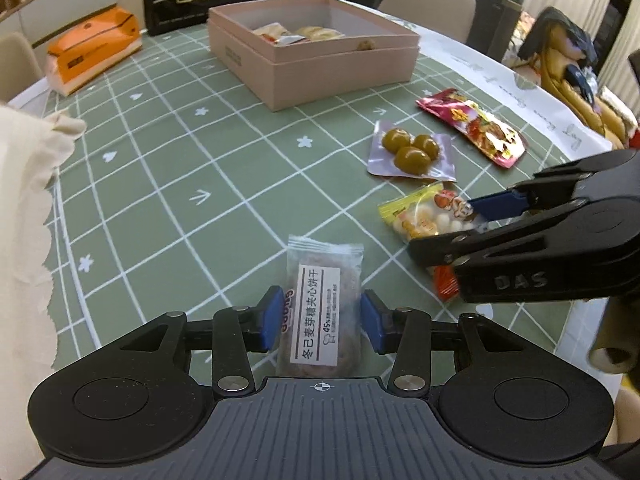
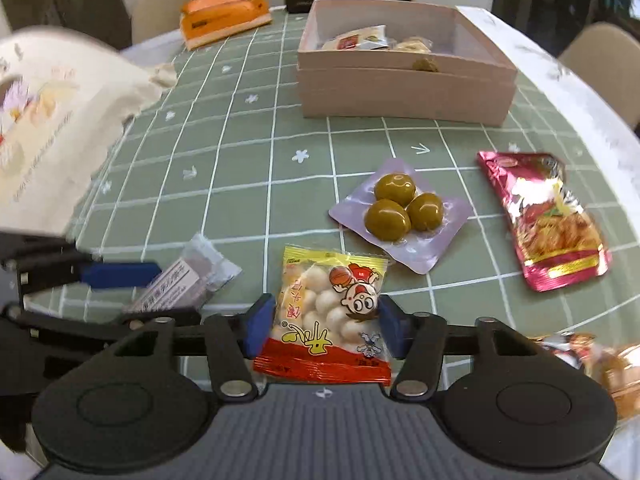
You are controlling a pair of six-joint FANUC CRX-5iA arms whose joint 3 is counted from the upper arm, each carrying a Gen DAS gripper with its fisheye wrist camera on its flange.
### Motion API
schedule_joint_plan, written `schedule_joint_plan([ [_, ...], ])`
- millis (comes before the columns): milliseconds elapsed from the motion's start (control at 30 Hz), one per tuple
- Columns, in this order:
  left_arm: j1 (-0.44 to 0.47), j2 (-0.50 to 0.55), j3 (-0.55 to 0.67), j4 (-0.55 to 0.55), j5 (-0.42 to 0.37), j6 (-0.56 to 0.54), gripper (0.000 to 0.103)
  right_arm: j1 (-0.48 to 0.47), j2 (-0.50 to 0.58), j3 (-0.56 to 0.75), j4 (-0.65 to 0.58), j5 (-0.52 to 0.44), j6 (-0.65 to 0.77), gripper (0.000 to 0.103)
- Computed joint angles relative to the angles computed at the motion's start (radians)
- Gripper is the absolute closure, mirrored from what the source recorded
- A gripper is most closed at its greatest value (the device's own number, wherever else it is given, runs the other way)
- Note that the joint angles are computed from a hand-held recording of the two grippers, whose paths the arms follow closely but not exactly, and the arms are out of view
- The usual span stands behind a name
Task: Organize snacks
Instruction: 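Carry both packets over the pink box and open both tools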
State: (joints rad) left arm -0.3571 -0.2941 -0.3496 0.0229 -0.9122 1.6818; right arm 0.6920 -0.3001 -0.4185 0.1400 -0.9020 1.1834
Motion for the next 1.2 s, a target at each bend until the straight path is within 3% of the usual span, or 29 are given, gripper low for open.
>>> schedule_joint_plan([
  [133, -0.071, 0.027, 0.047, -0.1, -0.022, 0.024, 0.061, -0.03, -0.038, -0.002, -0.016, -0.025, -0.002, 0.052],
  [233, -0.02, 0.006, -0.008, 0.084, 0.031, -0.103, 0.061, -0.07, -0.078, -0.005, -0.021, -0.061, -0.019, 0.052],
  [400, 0.011, 0.017, 0.089, 0.233, 0.101, -0.175, 0.061, -0.168, -0.158, 0.029, -0.03, -0.081, 0.007, 0.053],
  [500, 0.012, 0.119, 0.285, 0.152, 0.133, -0.043, 0.06, -0.314, -0.141, 0.13, -0.172, -0.057, 0.173, 0.053],
  [567, 0.045, 0.222, 0.409, 0.172, 0.162, 0.037, 0.053, -0.386, -0.11, 0.19, -0.247, -0.036, 0.27, 0.053],
  [600, 0.053, 0.277, 0.48, 0.154, 0.148, 0.075, 0.055, -0.426, -0.091, 0.222, -0.297, -0.025, 0.337, 0.053],
  [700, 0.052, 0.44, 0.712, 0.038, -0.017, 0.2, 0.058, -0.496, -0.049, 0.269, -0.39, 0.005, 0.462, 0.052],
  [767, 0.046, 0.454, 0.719, 0.029, -0.043, 0.235, 0.058, -0.534, -0.014, 0.3, -0.448, -0.011, 0.52, 0.052],
  [967, 0.014, 0.414, 0.679, 0.007, -0.107, 0.201, 0.058, -0.643, 0.078, 0.414, -0.637, -0.094, 0.676, 0.052],
  [1067, 0.0, 0.471, 0.821, -0.018, -0.263, 0.177, 0.058, -0.66, 0.181, 0.563, -0.736, -0.14, 0.689, 0.051],
  [1133, -0.018, 0.512, 0.911, -0.029, -0.36, 0.169, 0.058, -0.648, 0.296, 0.719, -0.768, -0.189, 0.664, 0.043],
  [1200, -0.016, 0.485, 0.853, 0.006, -0.317, 0.179, 0.058, -0.593, 0.377, 0.818, -0.69, -0.193, 0.628, 0.039],
])
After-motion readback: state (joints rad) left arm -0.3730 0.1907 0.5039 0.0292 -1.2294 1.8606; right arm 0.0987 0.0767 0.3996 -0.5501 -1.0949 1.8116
